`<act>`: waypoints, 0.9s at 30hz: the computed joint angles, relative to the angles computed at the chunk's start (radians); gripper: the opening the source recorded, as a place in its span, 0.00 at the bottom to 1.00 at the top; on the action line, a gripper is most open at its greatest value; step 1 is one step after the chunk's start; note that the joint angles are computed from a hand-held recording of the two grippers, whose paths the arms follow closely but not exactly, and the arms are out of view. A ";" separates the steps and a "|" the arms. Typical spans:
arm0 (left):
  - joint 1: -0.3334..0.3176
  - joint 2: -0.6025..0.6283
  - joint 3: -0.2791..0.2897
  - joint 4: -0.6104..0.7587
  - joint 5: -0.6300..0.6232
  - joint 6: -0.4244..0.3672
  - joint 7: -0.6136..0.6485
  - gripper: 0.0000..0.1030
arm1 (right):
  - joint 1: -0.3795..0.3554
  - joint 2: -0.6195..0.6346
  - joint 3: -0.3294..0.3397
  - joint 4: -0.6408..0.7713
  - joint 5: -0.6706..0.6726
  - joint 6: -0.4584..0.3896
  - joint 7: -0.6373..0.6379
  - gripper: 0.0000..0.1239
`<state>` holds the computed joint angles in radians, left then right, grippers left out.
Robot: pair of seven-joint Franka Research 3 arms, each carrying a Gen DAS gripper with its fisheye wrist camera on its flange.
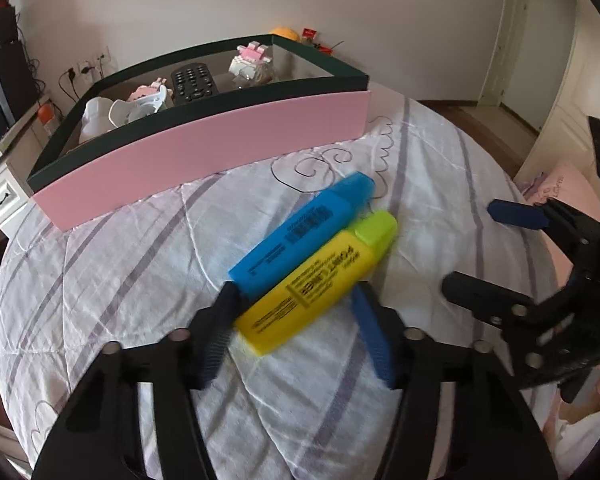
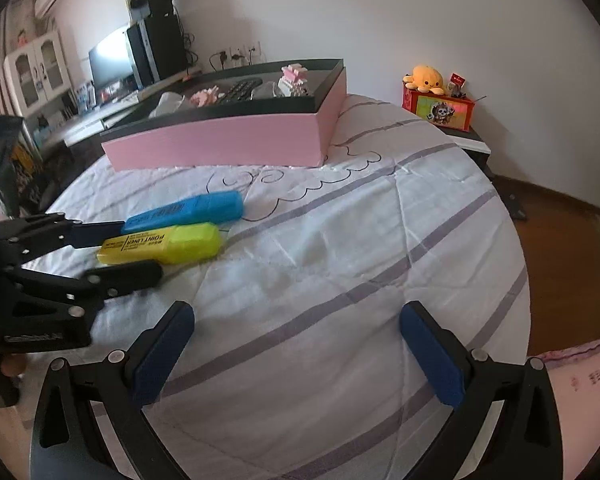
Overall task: Organize rigid objects
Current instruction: 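Grasp the yellow highlighter with the left gripper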
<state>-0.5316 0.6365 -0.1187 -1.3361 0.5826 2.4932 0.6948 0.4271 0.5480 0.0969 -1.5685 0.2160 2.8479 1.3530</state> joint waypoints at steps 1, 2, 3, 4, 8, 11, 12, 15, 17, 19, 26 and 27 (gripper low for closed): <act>0.000 -0.007 -0.002 -0.010 0.001 0.002 0.003 0.46 | 0.008 0.001 -0.010 0.002 -0.009 -0.003 0.007 0.83; -0.003 -0.009 -0.002 -0.013 0.004 -0.002 0.006 0.44 | 0.014 0.001 -0.017 0.002 -0.017 -0.005 0.013 0.83; -0.005 -0.016 -0.006 -0.020 0.004 -0.007 0.012 0.40 | 0.018 0.000 -0.022 0.002 -0.023 -0.006 0.019 0.83; -0.009 -0.019 -0.006 -0.025 0.007 -0.006 0.007 0.37 | 0.021 0.001 -0.026 0.003 -0.029 -0.007 0.024 0.83; 0.001 -0.043 -0.030 -0.071 -0.008 0.043 0.018 0.30 | 0.037 0.002 -0.045 0.006 -0.057 -0.011 0.051 0.83; -0.011 -0.022 -0.028 -0.041 -0.010 0.040 0.034 0.31 | 0.042 0.003 -0.050 0.008 -0.072 -0.012 0.067 0.83; -0.019 -0.013 -0.022 -0.026 -0.008 0.032 0.029 0.31 | 0.041 0.002 -0.050 0.006 -0.075 -0.010 0.070 0.83; -0.008 0.017 -0.030 0.023 -0.043 0.030 0.044 0.31 | 0.059 0.003 -0.077 0.006 -0.093 -0.006 0.124 0.83; -0.003 0.030 -0.032 0.038 -0.058 0.041 0.058 0.30 | 0.053 0.002 -0.076 0.002 -0.089 0.005 0.149 0.83; -0.015 0.034 -0.014 0.044 -0.050 0.034 0.043 0.26 | 0.031 -0.001 -0.051 -0.006 -0.077 0.017 0.136 0.83; -0.036 -0.060 0.017 -0.098 0.011 0.057 -0.063 0.26 | 0.049 0.001 -0.071 0.001 -0.110 0.002 0.154 0.83; -0.038 -0.081 0.021 -0.127 0.029 0.057 -0.088 0.26 | 0.055 0.003 -0.078 0.007 -0.119 -0.004 0.160 0.83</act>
